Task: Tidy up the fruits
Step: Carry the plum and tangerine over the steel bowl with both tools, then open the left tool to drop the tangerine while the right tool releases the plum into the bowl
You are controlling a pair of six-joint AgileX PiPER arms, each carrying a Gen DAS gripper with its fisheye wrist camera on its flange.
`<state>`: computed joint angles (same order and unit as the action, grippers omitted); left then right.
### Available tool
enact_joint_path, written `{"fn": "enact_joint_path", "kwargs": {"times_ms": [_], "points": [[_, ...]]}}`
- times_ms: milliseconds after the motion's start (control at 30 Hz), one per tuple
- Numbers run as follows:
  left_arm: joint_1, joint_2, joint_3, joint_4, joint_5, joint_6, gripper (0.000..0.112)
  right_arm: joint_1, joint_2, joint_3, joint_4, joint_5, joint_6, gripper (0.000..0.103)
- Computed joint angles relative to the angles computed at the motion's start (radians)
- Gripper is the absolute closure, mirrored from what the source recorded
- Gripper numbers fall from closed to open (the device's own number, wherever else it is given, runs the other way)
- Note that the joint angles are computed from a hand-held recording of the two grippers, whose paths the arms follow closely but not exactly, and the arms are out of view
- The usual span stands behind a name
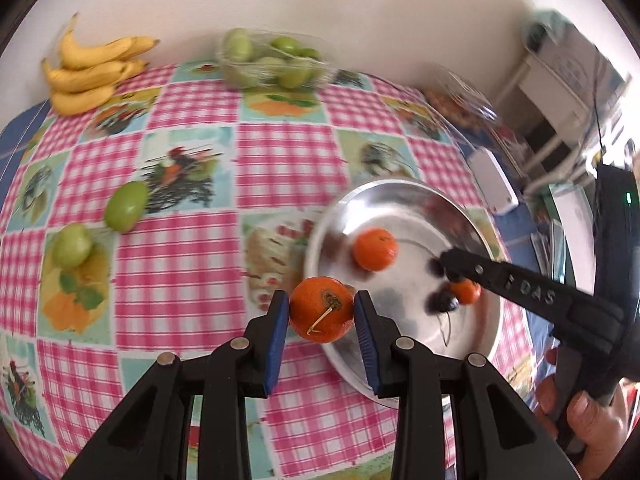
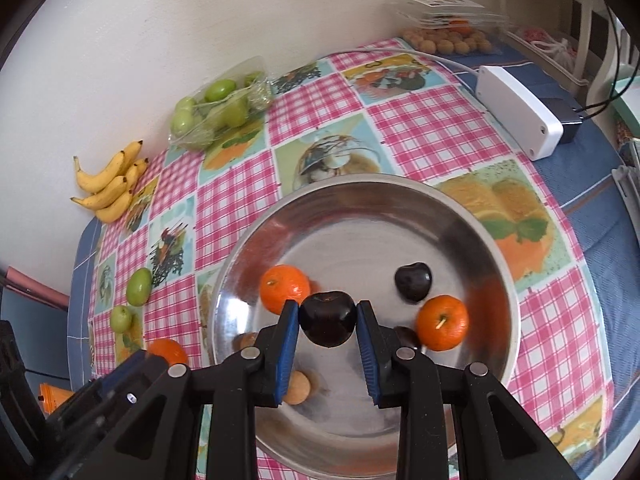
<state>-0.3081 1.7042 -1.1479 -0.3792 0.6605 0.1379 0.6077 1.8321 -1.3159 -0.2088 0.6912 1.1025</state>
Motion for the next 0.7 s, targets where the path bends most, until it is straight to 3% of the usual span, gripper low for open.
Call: {"fn": "enact_joint_path", "kwargs": {"times_ms": [200, 700], "points": [[-0.104, 0.022, -0.011, 0.082, -0.012, -0.052, 0.078, -0.013, -0.011, 0.026, 0.018, -0.015, -0.007, 0.072], [-0.1, 0.063, -0.031, 0.103, -0.013, -0.065, 0.08, -0.018, 0.063, -0.008, 0.115, 0.0, -0.111, 0.072]]}}
